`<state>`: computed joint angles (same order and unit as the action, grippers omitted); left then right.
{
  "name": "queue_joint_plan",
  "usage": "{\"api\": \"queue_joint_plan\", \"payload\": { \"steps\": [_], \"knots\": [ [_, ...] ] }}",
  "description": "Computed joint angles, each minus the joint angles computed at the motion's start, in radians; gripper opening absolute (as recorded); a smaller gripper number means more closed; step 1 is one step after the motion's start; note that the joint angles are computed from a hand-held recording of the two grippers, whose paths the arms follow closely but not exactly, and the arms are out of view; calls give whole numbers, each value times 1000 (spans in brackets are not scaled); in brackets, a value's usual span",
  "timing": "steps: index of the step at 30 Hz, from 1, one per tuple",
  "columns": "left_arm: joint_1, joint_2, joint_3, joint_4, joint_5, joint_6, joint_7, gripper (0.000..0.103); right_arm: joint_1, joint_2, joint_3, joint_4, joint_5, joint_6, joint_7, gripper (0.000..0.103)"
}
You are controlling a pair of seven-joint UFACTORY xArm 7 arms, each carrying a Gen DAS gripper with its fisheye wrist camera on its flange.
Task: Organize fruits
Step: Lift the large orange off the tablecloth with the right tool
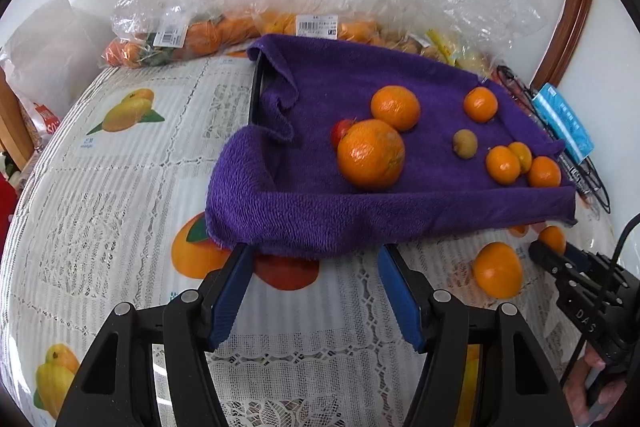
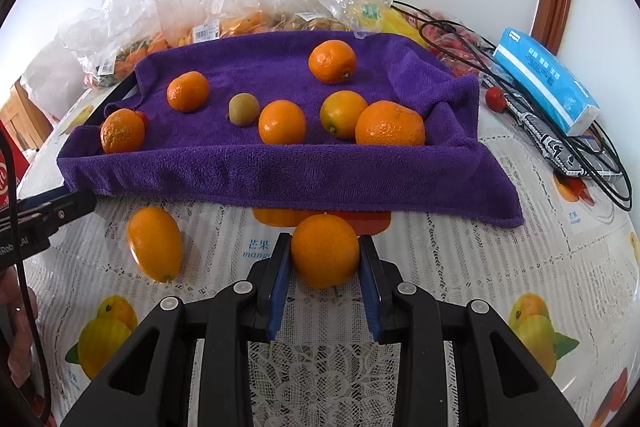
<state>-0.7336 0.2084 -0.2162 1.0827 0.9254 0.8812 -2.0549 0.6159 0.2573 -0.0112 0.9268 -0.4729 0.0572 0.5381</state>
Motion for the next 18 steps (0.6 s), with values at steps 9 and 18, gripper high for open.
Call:
{"api": "queue_joint_plan", "payload": {
  "steps": [9, 18],
  "knots": [
    [-19, 40, -1, 50, -23, 75, 51, 62, -30, -1, 35, -9, 83, -10, -80, 35],
    [-12, 21, 11, 21, -26, 21, 51, 66, -28, -2, 32, -10, 95, -10, -91, 35]
  ]
}}
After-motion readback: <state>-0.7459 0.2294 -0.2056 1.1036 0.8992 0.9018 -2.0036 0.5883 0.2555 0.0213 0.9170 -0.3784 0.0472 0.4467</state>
